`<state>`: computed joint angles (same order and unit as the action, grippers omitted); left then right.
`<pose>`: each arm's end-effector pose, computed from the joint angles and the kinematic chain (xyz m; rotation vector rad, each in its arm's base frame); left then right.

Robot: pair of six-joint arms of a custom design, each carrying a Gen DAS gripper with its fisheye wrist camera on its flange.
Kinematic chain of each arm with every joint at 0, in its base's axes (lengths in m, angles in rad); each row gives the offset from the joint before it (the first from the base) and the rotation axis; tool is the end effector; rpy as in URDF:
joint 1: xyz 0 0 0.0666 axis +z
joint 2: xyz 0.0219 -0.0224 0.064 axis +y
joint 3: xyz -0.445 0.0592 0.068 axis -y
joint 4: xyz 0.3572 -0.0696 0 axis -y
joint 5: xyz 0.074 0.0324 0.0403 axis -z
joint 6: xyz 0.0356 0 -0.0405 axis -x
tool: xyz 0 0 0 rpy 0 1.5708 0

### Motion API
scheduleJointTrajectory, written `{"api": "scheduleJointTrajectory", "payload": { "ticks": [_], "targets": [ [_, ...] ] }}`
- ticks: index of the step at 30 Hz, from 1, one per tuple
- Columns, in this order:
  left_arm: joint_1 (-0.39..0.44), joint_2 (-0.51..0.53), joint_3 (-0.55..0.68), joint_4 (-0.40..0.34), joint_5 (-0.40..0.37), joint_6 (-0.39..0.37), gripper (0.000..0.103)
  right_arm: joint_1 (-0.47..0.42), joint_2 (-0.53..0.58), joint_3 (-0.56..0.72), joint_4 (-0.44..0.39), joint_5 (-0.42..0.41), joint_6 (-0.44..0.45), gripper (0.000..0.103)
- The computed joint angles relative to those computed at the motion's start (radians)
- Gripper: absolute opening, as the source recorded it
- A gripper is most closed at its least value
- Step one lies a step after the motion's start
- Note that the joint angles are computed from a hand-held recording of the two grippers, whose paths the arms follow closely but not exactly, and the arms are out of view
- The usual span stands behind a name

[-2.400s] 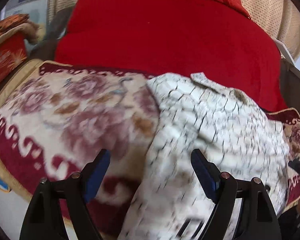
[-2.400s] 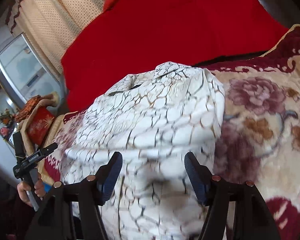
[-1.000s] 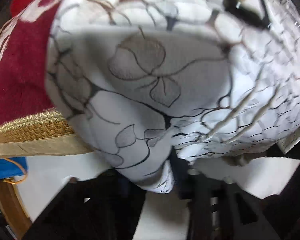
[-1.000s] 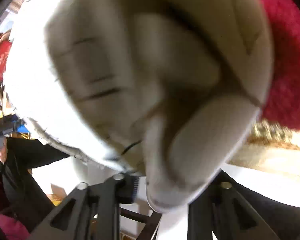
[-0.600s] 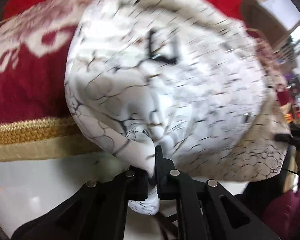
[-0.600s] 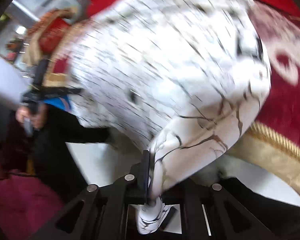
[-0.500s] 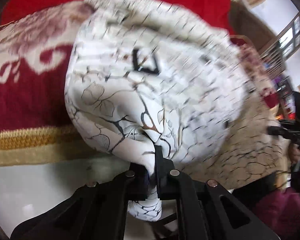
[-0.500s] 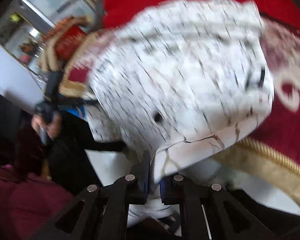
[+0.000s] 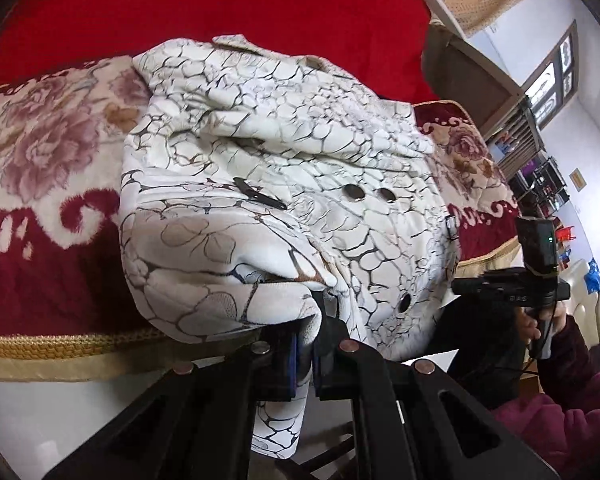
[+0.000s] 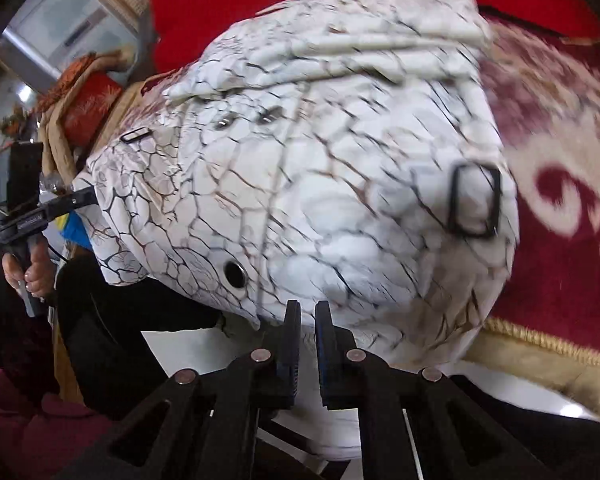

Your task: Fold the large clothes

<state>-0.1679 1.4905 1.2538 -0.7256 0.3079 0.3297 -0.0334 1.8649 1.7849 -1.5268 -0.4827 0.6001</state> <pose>0.4544 -0.0884 0.4072 -0.0827 2.5675 -0.5843 0.5683 -0.0029 0.4028 -0.8102 2.8289 0.7048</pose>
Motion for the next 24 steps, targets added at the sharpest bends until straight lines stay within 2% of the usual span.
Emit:
{"api": "scheduleJointTrajectory", "payload": {
  "ticks": [2,4,5,6,7,10,11,14,16,18,19,20,21,24],
  "targets": [
    [-0.004,0.009,0.007,-0.008,-0.004,0.008,0.006,-0.036,-0.003,-0.007,0.001,0.003,-0.012,0.01],
    [-0.012,0.015,0.009,-0.01,-0.015,0.014,0.006,-0.076,-0.024,-0.033,0.047,0.029,-0.002,0.021],
    [-0.013,0.015,0.009,-0.013,-0.019,0.018,0.006,-0.092,-0.018,-0.024,0.047,0.05,0.011,0.05],
    [-0.016,0.015,0.008,-0.015,-0.025,0.021,0.006,-0.108,-0.014,-0.022,0.043,0.067,0.021,0.087],
    [-0.019,0.016,0.007,-0.016,-0.032,0.025,0.006,-0.124,-0.007,-0.011,0.039,0.073,0.023,0.093],
    [-0.027,0.02,0.002,-0.026,-0.053,0.038,0.006,-0.155,0.024,-0.01,0.074,0.062,0.073,0.092],
    [-0.032,0.022,0.001,-0.032,-0.067,0.043,0.006,-0.139,0.048,-0.008,0.089,0.077,0.088,0.091],
    [-0.037,0.025,-0.009,-0.04,-0.077,0.055,0.006,-0.125,0.12,0.04,0.022,0.086,0.132,0.086],
    [-0.037,0.025,-0.018,-0.033,-0.078,0.065,0.006,-0.098,0.164,0.062,-0.044,0.099,0.151,0.086],
    [-0.036,0.026,-0.03,-0.018,-0.067,0.069,0.006,-0.078,0.167,0.042,-0.047,0.115,0.18,0.084],
    [-0.038,0.029,-0.032,-0.018,-0.068,0.071,0.006,-0.073,0.167,0.033,-0.049,0.109,0.188,0.073],
    [-0.04,0.031,-0.034,-0.02,-0.071,0.071,0.006,-0.066,0.162,0.021,-0.054,0.095,0.215,0.027],
    [-0.043,0.035,-0.036,-0.022,-0.072,0.07,0.006,-0.061,0.147,0.008,-0.035,0.088,0.223,0.016],
    [-0.047,0.053,-0.036,-0.045,-0.076,0.068,0.008,-0.047,0.114,-0.002,-0.064,0.004,0.238,0.015]
  ]
}}
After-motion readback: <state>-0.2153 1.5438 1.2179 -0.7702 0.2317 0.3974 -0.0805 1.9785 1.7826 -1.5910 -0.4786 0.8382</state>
